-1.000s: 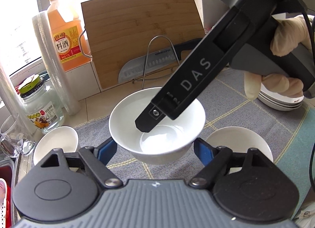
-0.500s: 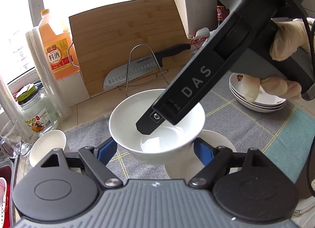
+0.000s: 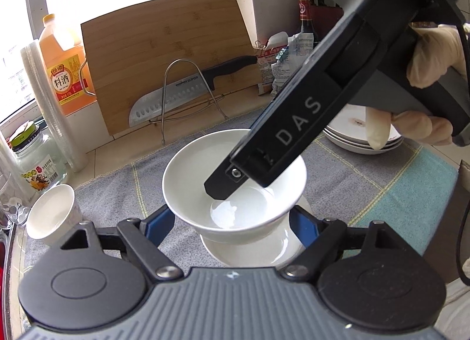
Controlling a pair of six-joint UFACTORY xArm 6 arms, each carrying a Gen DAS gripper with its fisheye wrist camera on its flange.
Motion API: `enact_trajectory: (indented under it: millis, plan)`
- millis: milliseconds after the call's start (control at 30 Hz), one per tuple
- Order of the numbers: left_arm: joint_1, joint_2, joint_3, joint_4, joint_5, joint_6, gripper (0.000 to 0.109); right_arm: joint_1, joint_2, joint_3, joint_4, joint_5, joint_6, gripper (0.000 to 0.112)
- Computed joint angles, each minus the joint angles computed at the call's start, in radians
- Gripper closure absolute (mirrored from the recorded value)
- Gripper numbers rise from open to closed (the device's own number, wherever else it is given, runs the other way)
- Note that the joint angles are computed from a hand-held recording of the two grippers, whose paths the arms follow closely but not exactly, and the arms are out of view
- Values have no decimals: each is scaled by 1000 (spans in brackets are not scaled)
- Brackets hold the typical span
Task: Organize plates and bowls
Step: 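Lift and carry the bowl with both tools over the first placed bowl, then lower the bowl into the first bowl and open both tools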
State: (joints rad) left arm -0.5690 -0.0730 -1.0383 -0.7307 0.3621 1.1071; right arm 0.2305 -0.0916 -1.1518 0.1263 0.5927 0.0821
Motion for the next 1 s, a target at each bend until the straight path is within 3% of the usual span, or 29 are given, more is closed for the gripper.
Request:
enact_trajectory:
  millis: [1000]
  plan:
    - [-4,18,9,90,52,-109,24,3,-10,51,-15,43,37,35]
